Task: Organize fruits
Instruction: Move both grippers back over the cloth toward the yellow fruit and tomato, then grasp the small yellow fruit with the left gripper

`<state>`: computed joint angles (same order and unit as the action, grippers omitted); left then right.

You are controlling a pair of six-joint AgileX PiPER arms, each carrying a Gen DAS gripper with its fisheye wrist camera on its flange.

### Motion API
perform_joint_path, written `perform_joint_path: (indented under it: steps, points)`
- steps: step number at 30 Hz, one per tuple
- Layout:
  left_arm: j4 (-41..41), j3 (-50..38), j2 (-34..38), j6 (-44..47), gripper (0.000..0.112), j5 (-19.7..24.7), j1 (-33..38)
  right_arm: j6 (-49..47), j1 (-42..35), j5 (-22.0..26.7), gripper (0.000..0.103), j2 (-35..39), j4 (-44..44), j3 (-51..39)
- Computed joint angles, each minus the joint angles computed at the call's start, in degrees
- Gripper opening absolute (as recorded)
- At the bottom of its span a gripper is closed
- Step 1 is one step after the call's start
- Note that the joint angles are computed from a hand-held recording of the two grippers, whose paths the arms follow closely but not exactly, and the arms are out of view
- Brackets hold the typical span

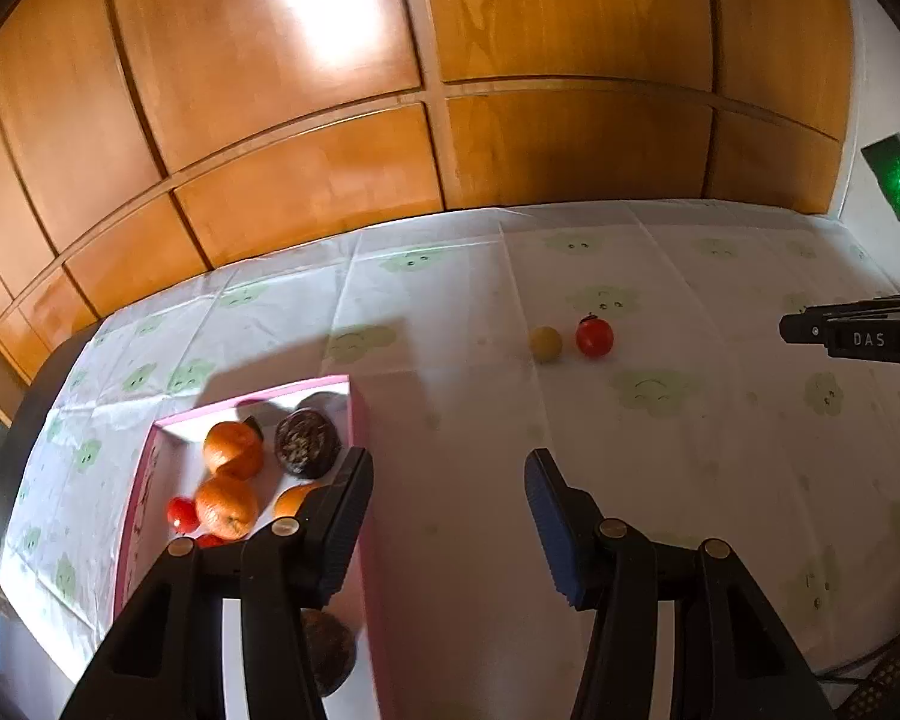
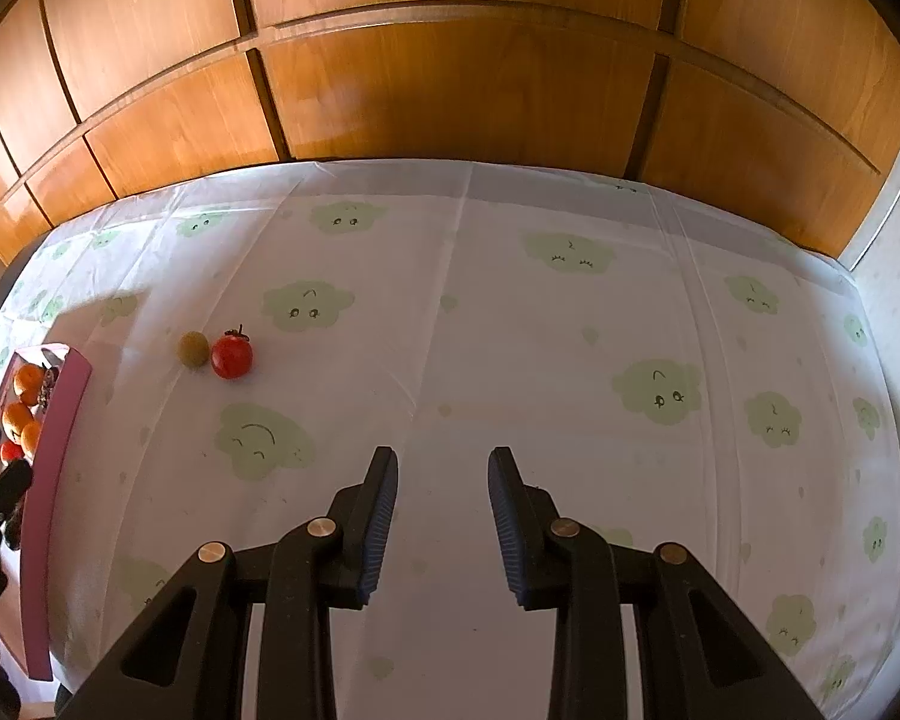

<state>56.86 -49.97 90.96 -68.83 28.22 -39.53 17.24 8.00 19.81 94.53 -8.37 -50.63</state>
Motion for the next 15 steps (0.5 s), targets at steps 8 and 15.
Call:
perform_joint_path:
  steps: [8,15]
  points:
    - [-8.4,-6.1,5.9,8.9,0.053,-1.9,1.6,-0.6,-0.3,0.8,0.031,0.1,1.5,-0.8]
    - [-31.8,-13.5,11.4,30.2,0.053,-5.1,6.3,-2.0,-0.3,1.0,0.031,-0.1,3.0,-0.9]
